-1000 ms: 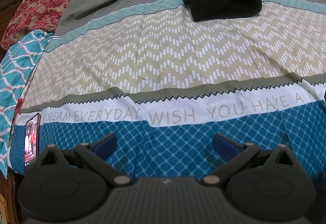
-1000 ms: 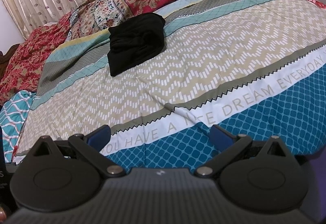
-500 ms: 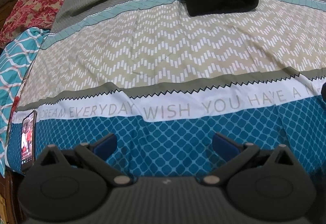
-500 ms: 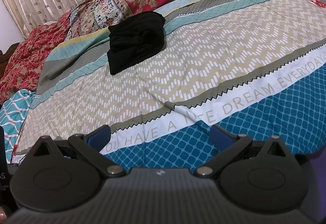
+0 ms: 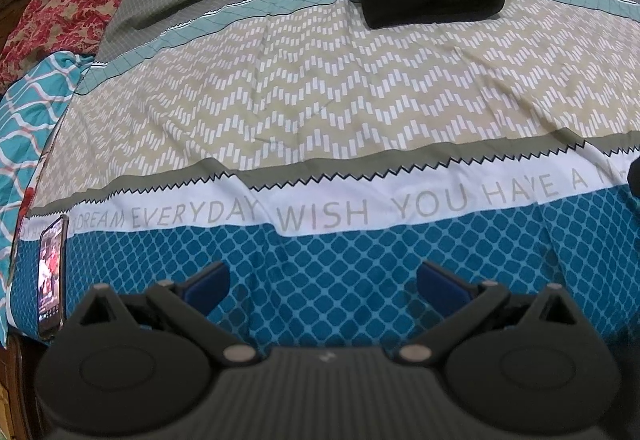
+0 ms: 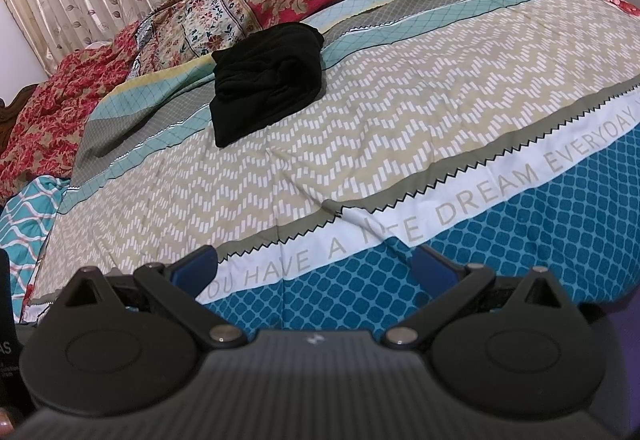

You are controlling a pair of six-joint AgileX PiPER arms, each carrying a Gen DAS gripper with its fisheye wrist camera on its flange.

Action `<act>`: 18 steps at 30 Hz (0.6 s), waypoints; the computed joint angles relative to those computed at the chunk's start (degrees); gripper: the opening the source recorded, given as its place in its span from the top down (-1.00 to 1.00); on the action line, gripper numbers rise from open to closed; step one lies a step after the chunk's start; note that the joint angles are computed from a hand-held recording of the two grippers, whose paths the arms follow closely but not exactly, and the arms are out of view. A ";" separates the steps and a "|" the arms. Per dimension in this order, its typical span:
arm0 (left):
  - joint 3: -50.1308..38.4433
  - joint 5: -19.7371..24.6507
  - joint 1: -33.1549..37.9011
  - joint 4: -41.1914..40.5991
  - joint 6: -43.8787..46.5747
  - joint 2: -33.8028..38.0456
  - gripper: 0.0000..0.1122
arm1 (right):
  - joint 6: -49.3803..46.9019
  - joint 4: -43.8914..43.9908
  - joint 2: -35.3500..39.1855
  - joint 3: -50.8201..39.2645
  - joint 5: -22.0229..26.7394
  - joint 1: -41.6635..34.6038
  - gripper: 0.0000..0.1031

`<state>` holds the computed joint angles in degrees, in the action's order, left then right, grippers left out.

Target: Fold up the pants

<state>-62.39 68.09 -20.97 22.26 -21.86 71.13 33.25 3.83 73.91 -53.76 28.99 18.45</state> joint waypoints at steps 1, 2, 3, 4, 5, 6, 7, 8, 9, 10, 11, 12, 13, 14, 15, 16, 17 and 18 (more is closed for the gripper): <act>0.00 0.00 0.00 0.00 0.00 0.00 -0.83 | -0.05 0.01 0.05 -0.08 0.09 -0.04 -1.00; 0.00 0.00 0.00 0.00 0.00 0.00 -0.83 | -0.05 0.05 0.02 -0.05 0.09 -0.03 -1.00; -0.08 0.01 0.04 -0.10 0.12 0.04 -0.83 | -0.18 0.17 0.02 -0.05 0.08 -0.06 -1.00; -0.12 0.05 0.01 -0.11 0.12 0.06 -0.83 | -0.18 0.17 0.02 -0.05 0.08 -0.06 -1.00; -0.12 0.05 0.01 -0.11 0.12 0.06 -0.83 | -0.16 0.09 -0.01 -0.02 0.05 -0.03 -1.00; -0.09 0.02 0.03 -0.16 0.12 0.03 -0.83 | -0.19 0.08 0.00 -0.08 0.07 -0.05 -1.00; -0.14 0.05 0.00 -0.25 0.12 0.06 -0.83 | -0.27 0.11 -0.01 -0.12 0.10 -0.10 -1.00; -0.25 0.09 -0.09 -0.34 0.04 0.20 -0.83 | -0.38 0.19 -0.01 -0.16 0.10 -0.15 -1.00; -0.39 0.10 -0.11 -0.48 0.10 0.33 -0.83 | -0.62 0.36 0.06 -0.29 0.17 -0.27 -1.00; -0.51 0.10 -0.14 -0.61 0.19 0.41 -0.83 | -0.71 0.42 0.03 -0.24 0.15 -0.29 -1.00; -0.69 0.09 -0.18 -0.69 0.25 0.57 -0.83 | -0.60 0.34 0.02 -0.22 0.14 -0.26 -1.00; -0.81 0.08 -0.32 -0.71 0.21 0.65 -0.83 | -0.36 0.15 0.01 -0.22 0.13 -0.18 -1.00; -0.90 0.07 -0.42 -0.75 0.16 0.70 -0.83 | -0.33 0.11 0.00 -0.18 0.09 -0.18 -1.00; -0.98 0.04 -0.50 -0.83 0.13 0.76 -0.83 | -0.22 -0.01 -0.02 -0.23 0.11 -0.20 -1.00; -1.06 0.03 -0.58 -0.92 0.14 0.83 -0.83 | -0.04 -0.22 -0.03 -0.28 0.11 -0.21 -1.00; -1.16 0.01 -0.59 -1.08 0.24 0.91 -0.83 | 0.20 -0.54 -0.01 -0.40 0.14 -0.19 -1.00; -1.23 -0.02 -0.58 -1.22 0.36 0.97 -0.83 | 0.38 -0.85 -0.03 -0.43 0.10 -0.18 -1.00; -1.30 -0.03 -0.66 -1.28 0.36 1.07 -0.83 | 0.52 -1.08 -0.05 -0.47 0.08 -0.16 -1.00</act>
<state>-63.69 68.06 -21.63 20.98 -21.50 72.21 33.77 2.74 73.86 -54.22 29.07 18.29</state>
